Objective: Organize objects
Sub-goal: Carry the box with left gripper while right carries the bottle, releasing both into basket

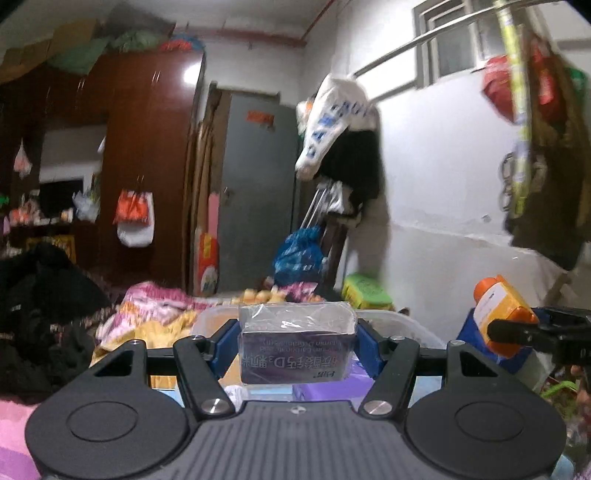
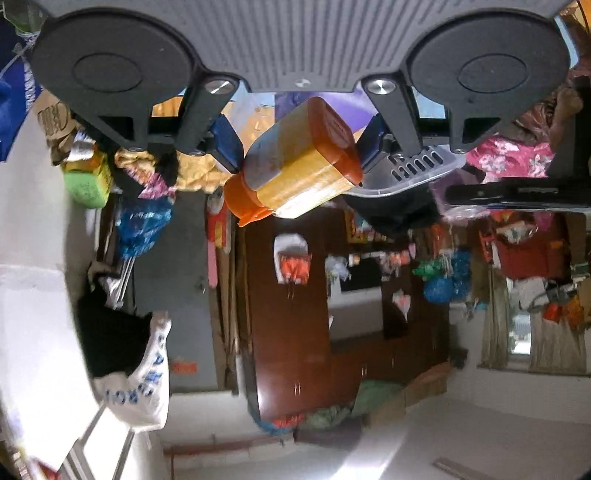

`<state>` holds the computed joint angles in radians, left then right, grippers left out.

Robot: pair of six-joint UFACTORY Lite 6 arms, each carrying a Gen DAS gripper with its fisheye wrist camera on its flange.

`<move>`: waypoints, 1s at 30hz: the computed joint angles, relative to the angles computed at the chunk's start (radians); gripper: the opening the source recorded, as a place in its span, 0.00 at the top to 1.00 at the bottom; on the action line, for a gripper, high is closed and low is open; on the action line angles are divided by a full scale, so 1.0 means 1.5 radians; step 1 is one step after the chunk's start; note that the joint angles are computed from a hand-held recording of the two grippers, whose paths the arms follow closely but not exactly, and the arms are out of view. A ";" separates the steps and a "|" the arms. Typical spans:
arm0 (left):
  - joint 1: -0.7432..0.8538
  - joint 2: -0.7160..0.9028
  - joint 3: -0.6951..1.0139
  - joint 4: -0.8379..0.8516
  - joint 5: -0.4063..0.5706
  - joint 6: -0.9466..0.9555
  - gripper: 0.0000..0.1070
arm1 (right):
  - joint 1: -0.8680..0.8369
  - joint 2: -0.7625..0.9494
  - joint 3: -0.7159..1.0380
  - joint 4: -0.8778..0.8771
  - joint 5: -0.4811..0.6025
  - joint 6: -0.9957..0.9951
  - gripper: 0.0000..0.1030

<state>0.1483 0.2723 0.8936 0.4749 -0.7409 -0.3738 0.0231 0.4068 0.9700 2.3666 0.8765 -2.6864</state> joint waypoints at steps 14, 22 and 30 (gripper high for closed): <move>-0.025 0.149 0.185 -0.006 0.134 -0.022 0.36 | 0.072 0.098 0.124 0.046 -0.135 0.008 0.33; -0.022 0.172 0.230 0.002 0.173 -0.030 0.36 | 0.083 0.107 0.163 0.030 -0.182 0.027 0.33; -0.026 0.154 0.166 -0.058 0.083 0.050 0.16 | 0.063 0.067 0.112 0.047 -0.121 0.008 0.03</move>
